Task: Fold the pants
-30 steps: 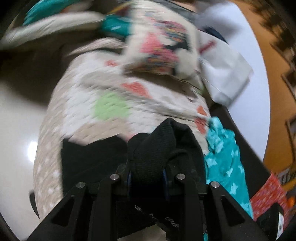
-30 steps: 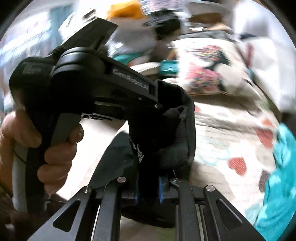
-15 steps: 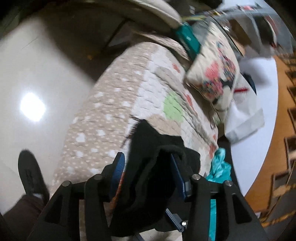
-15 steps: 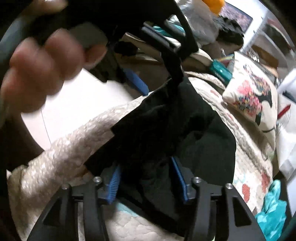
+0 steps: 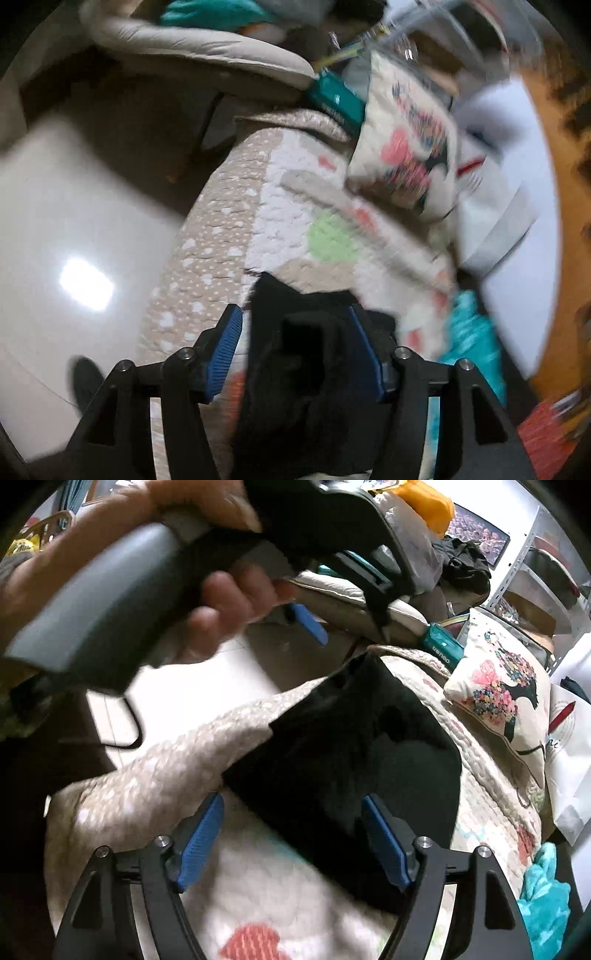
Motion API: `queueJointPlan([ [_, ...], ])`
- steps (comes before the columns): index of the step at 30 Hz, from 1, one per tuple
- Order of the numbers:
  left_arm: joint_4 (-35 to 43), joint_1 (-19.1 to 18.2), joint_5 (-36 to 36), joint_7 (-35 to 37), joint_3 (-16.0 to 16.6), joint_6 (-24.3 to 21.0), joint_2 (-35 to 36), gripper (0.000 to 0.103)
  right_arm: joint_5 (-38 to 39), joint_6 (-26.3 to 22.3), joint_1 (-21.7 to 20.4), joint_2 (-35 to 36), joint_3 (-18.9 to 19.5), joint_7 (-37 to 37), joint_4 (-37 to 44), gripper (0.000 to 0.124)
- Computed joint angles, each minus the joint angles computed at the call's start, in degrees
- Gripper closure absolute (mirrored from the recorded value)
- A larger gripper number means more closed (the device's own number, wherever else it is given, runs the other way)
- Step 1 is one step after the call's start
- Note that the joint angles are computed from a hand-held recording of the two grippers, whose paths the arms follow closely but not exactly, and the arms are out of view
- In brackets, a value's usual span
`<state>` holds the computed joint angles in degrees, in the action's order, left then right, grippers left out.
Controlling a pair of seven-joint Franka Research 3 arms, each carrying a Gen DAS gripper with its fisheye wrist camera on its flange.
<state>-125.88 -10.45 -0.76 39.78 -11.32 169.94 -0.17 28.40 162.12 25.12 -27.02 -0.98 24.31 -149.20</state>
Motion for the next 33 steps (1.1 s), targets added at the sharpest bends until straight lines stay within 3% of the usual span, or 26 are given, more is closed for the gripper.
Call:
queueJointPlan([
  [2,5.42,-0.14,15.86,-9.95,0.08,-11.13,2.59,0.045,-0.77,-0.98,-1.36,-1.94,-0.07,0.54,-1.19,0.043],
  [5,12.15,-1.36,19.98,-10.21,-0.09,-23.9,7.43,0.044,-2.36,-1.68,-4.36,-2.73,0.06,2.91,-1.39,0.043],
  [10,10.84,-0.74,17.56,-12.4,0.64,-23.92,7.32,0.029,-4.32,-2.81,-9.53,-1.08,-0.21,9.1,0.98,0.042],
  [13,8.2,0.2,14.85,-13.99,0.99,-22.95,5.7,0.029,-3.6,-4.22,-11.78,1.21,-1.15,14.07,4.12,0.042],
  [16,8.16,0.12,18.13,-19.55,1.57,-27.65,4.94,0.029,-2.29,-6.19,-13.77,3.8,-2.05,19.11,7.37,0.042],
  [19,3.84,1.0,18.34,-24.33,1.79,-24.28,1.41,0.03,-1.77,-6.28,-15.06,5.52,-2.2,22.12,9.07,0.042],
  [23,-0.21,1.27,27.49,-32.31,0.33,-20.64,-3.94,0.03,-1.13,-6.64,-15.4,6.17,-2.38,23.68,9.62,0.042],
  [26,-1.59,1.4,36.51,-38.91,-2.15,-21.06,-7.24,0.03,-1.22,-7.14,-15.38,6.91,-2.03,24.4,10.31,0.042],
  [31,-0.95,-0.68,49.32,-49.11,-7.83,-32.54,-9.67,0.027,0.86,-6.24,-14.59,9.08,-2.02,25.33,12.2,0.041],
  [33,-0.65,-1.73,51.37,-50.06,-7.81,-32.74,-9.03,0.019,1.15,-4.92,-14.97,9.38,-1.55,26.97,11.82,0.041],
])
